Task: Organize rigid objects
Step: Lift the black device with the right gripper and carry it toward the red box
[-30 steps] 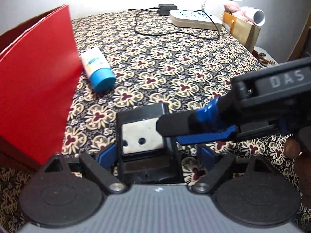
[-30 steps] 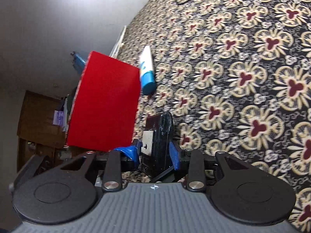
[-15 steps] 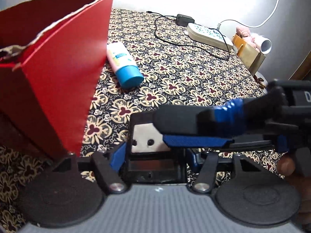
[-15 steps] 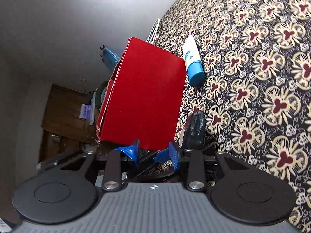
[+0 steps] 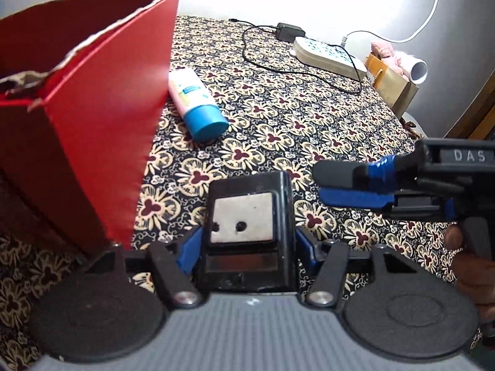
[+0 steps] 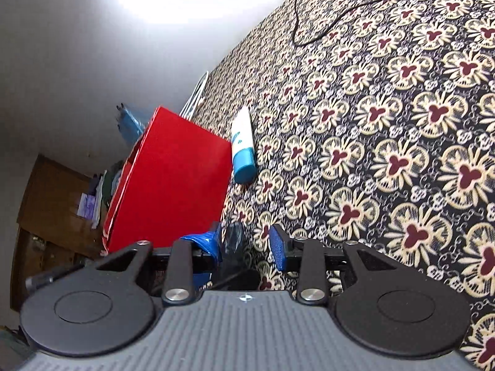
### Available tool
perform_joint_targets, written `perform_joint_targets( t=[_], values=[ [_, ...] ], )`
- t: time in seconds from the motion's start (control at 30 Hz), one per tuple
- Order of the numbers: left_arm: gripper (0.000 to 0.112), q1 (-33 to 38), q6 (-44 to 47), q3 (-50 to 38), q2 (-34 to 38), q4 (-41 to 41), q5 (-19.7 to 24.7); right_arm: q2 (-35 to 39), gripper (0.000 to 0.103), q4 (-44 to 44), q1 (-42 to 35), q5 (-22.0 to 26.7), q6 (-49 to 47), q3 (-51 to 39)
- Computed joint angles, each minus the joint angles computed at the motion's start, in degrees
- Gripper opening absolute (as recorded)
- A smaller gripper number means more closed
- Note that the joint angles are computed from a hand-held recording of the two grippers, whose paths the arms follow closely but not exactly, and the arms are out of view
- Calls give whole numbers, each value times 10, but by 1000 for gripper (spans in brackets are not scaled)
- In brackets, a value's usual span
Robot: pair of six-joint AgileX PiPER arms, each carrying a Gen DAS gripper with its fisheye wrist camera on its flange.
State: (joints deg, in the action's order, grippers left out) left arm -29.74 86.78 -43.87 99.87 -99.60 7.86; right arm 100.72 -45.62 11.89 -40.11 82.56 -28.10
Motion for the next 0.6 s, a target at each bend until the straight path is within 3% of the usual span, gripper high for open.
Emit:
perform_joint_targets(
  t=[0.27, 0.33, 0.4, 0.6],
  values=[
    [60, -17, -30, 3, -5, 34, -23, 51, 15, 19, 29, -14, -13, -26],
    [60, -12, -97, 3, -8, 101, -13, 53, 14, 17, 30, -18, -12, -27],
    [60, -10, -147, 5, -17, 151, -2, 47, 11, -3, 27, -22, 4, -25],
    [60, -47, -186, 21, -71, 192, -21, -10, 9, 6, 48, -8, -2, -6]
  ],
)
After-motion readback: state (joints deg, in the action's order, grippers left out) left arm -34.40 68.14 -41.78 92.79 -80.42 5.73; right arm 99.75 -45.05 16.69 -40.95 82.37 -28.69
